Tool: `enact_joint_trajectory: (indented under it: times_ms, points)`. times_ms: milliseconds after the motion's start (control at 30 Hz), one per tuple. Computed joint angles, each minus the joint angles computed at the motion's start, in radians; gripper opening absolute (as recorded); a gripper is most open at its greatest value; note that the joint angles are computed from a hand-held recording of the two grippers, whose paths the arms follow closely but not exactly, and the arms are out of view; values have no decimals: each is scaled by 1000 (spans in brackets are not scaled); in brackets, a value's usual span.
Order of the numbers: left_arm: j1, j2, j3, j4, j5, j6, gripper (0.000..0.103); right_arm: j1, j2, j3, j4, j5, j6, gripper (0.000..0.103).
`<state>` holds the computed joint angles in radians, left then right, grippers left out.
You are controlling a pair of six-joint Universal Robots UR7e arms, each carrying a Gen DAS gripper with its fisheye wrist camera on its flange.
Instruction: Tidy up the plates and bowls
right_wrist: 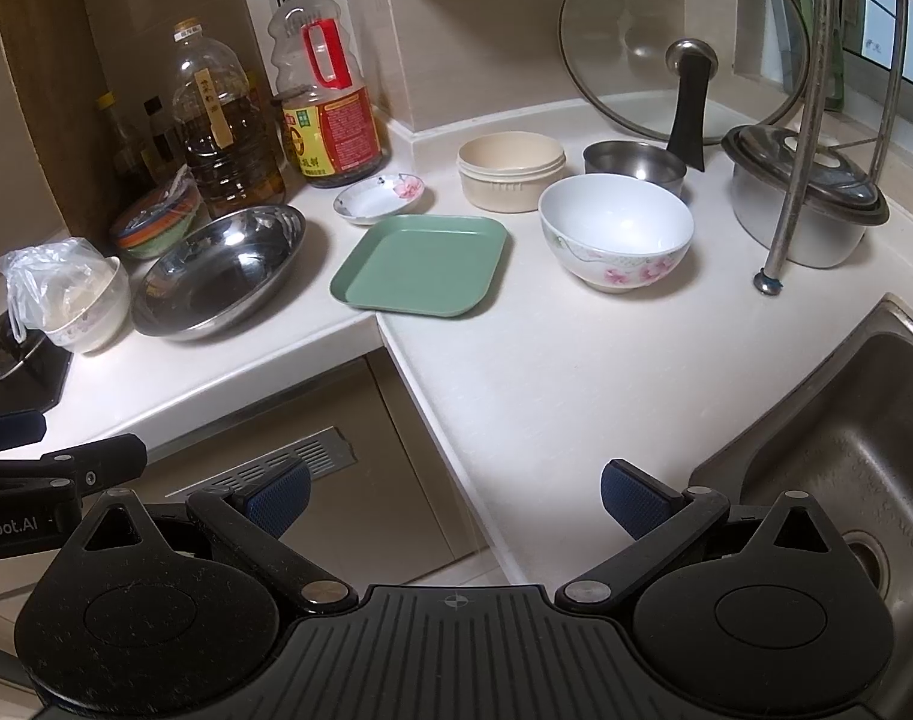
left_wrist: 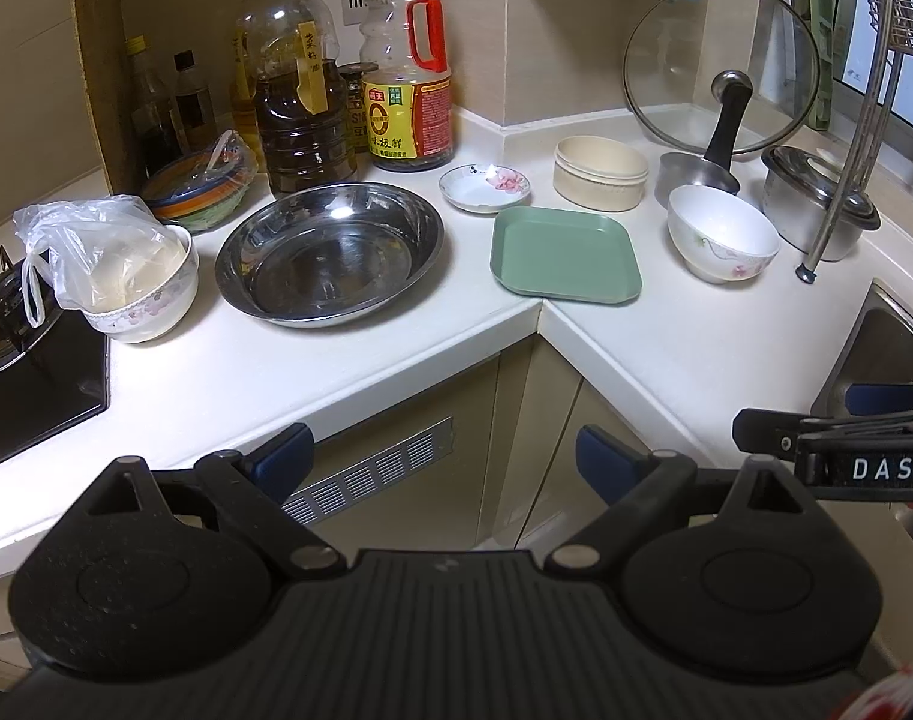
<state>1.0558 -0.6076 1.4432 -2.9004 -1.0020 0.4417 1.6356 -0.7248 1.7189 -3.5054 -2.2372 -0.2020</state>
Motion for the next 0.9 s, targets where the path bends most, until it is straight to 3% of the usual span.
enact_joint_trajectory:
  times_ms: [433, 667, 767, 900]
  points:
    - [-8, 11, -23, 44, 6, -37, 93, -15, -9, -3, 7, 11, 0, 103]
    - [-4, 69, -94, 54, -5, -45, 93, -57, -28, -10, -4, 95, -62, 102]
    - [-4, 100, -130, 48, -13, -36, 90, -77, -34, -24, 23, 134, -76, 87]
    - [-2, 140, -188, 61, -40, -23, 87, -101, -40, -47, 63, 176, -63, 81]
